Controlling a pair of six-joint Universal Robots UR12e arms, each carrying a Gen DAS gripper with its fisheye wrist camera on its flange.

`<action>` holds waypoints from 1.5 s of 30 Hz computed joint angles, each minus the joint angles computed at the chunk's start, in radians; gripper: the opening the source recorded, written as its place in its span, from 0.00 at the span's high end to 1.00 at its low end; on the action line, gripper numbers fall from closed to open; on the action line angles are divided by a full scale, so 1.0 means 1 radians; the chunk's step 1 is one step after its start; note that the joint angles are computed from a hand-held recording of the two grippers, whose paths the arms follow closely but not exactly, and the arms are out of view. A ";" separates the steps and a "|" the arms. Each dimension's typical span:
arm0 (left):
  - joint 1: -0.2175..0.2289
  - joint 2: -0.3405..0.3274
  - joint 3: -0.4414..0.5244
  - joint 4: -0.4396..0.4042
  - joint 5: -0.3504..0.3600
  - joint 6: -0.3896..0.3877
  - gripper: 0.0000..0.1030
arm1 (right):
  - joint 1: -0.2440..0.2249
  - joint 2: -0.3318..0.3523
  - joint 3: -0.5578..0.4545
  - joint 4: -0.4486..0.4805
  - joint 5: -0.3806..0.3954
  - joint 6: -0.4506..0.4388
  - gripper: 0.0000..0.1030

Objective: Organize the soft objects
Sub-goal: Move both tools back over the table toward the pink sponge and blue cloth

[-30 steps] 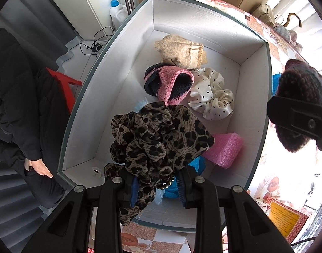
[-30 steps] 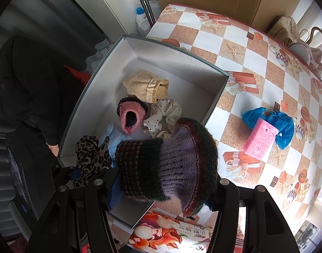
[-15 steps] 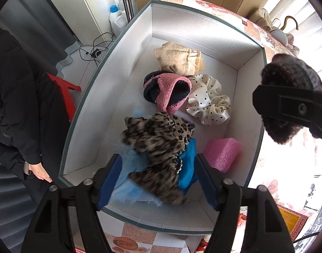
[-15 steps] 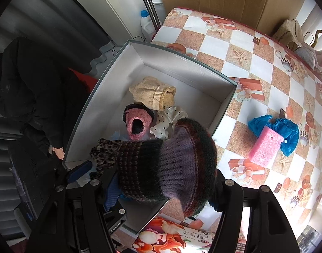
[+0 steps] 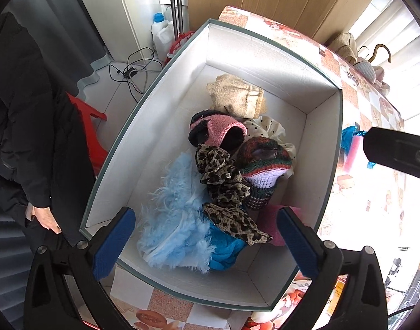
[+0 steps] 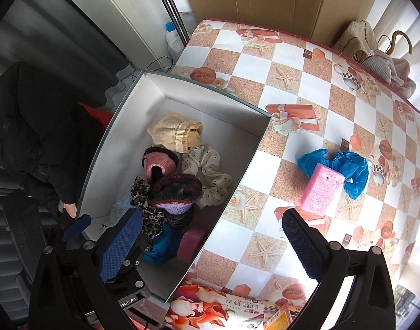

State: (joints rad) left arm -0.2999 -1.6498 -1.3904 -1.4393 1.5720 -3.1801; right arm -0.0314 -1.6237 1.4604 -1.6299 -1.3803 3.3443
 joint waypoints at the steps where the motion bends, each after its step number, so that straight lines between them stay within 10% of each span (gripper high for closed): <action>1: -0.002 -0.001 0.005 0.001 -0.003 0.006 0.00 | -0.008 -0.004 0.000 0.007 0.013 0.001 0.00; 17: -0.106 -0.029 0.090 -0.022 -0.061 0.132 0.00 | -0.194 -0.163 0.083 0.179 0.163 0.028 0.00; 29: -0.200 -0.069 0.133 -0.111 -0.061 0.217 0.00 | -0.412 -0.284 0.152 0.479 0.193 -0.013 0.00; 45: -0.272 -0.206 0.198 -0.096 0.038 0.133 0.00 | -0.437 -0.187 0.239 0.173 0.111 0.025 0.00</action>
State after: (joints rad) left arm -0.5717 -1.8554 -1.1920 -1.5350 1.6104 -3.0470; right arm -0.4680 -1.8105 1.6991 -1.4568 -1.2691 3.3694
